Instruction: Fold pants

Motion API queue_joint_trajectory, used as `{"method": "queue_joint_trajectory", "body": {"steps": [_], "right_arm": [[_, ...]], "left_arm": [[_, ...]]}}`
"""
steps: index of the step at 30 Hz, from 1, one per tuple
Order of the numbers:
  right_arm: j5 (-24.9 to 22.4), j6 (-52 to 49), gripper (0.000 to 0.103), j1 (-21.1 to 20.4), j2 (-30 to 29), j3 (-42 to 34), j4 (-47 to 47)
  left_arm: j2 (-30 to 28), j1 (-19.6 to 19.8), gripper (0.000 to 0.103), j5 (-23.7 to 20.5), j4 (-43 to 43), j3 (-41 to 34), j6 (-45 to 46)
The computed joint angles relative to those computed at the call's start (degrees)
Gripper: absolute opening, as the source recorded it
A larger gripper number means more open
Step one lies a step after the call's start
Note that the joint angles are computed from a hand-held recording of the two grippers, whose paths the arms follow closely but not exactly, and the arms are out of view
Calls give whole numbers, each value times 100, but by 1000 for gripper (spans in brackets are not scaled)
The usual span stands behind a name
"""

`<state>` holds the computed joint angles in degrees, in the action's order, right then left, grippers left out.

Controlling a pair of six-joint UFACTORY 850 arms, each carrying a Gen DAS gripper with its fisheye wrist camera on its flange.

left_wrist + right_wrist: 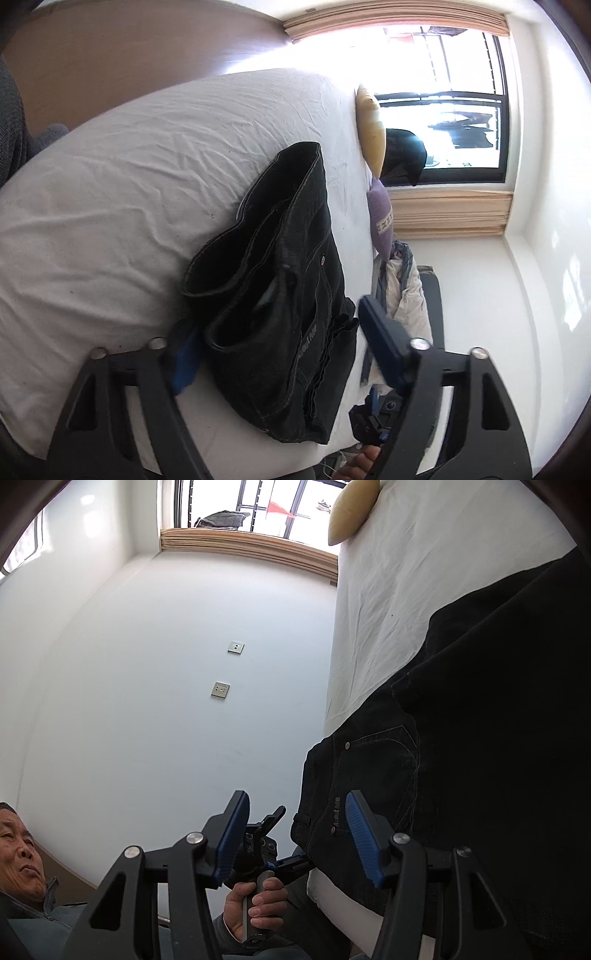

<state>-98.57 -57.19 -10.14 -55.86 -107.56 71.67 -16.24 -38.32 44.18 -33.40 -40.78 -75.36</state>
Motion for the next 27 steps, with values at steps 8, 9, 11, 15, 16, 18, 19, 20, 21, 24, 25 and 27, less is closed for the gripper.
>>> {"method": "queue_joint_trajectory", "body": {"steps": [8, 9, 11, 15, 16, 18, 19, 20, 21, 24, 25, 27], "right_arm": [[216, 150, 59, 132, -129, -166, -210], [266, 176, 59, 159, -156, -207, -309], [318, 245, 59, 218, -244, -317, -421], [333, 458, 59, 335, -494, -741, -545], [335, 503, 59, 369, -565, -876, -565], [382, 645, 59, 448, -714, -1164, -730], [502, 779, 59, 503, -785, -1303, -976], [640, 950, 56, 565, -863, -1423, -1283], [714, 1051, 44, 604, -934, -1484, -1462], [901, 1101, 27, 577, -966, -1386, -1378], [919, 1043, 27, 557, -949, -1309, -1295], [988, 798, 27, 524, -868, -1121, -1212]], "left_arm": [[22, 73, 19, 171, 442, 208, -626], [41, 83, 18, 170, 461, 217, -595], [80, 118, 16, 43, 450, 172, -404], [182, 158, 14, -218, 380, 82, 5], [213, 170, 14, -314, 344, 47, 149], [258, 187, 14, -449, 278, -40, 419], [273, 199, 13, -565, 206, -101, 623], [289, 201, 13, -653, 139, -161, 791], [311, 206, 13, -693, 120, -196, 897], [386, 219, 13, -911, -86, -346, 1392], [386, 233, 13, -968, -121, -423, 1537], [411, 232, 13, -1120, -304, -581, 1975]]}}
